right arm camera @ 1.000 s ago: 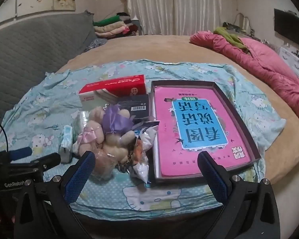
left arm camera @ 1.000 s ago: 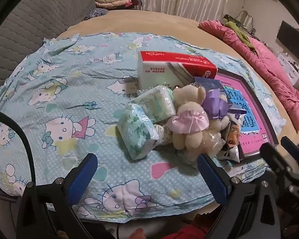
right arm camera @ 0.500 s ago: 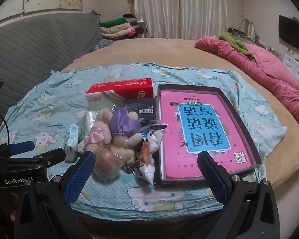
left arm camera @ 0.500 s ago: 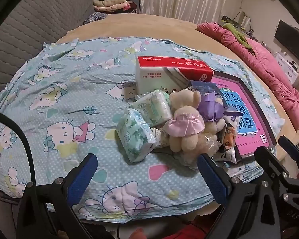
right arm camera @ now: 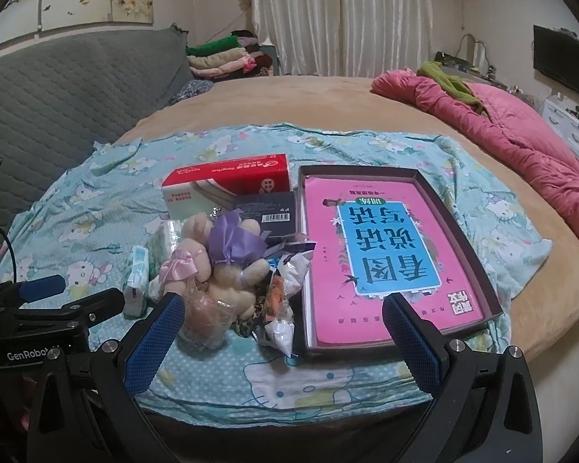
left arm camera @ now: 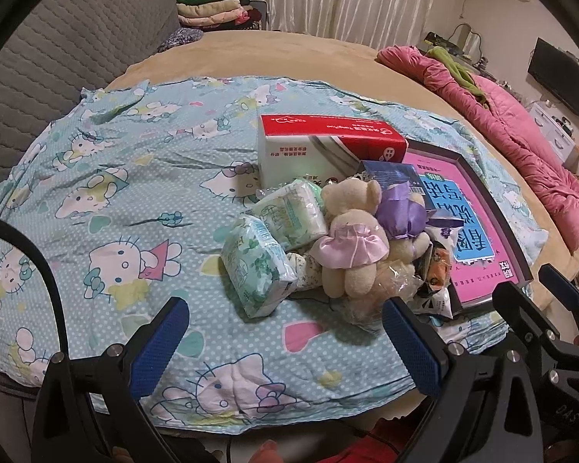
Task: Organize soft objects
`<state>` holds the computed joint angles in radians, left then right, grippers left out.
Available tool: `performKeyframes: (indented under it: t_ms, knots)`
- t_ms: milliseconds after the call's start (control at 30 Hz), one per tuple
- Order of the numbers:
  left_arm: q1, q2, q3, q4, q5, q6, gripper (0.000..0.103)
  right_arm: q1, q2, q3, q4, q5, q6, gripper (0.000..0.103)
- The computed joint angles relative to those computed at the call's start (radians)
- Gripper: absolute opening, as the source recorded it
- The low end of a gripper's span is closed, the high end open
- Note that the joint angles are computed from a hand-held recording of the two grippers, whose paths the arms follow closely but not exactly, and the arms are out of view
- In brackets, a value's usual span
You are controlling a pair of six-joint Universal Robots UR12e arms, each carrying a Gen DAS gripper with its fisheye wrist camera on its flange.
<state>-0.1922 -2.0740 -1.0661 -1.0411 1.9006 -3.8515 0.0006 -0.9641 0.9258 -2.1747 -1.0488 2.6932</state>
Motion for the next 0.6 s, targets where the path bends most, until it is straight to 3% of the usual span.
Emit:
performKeyframes:
  t_ms: [600]
  knots:
    - [-0.002, -0.003, 0.005, 0.004, 0.008, 0.002, 0.101, 0.003, -0.005, 0.007, 0.012, 0.0, -0.024, 0.103]
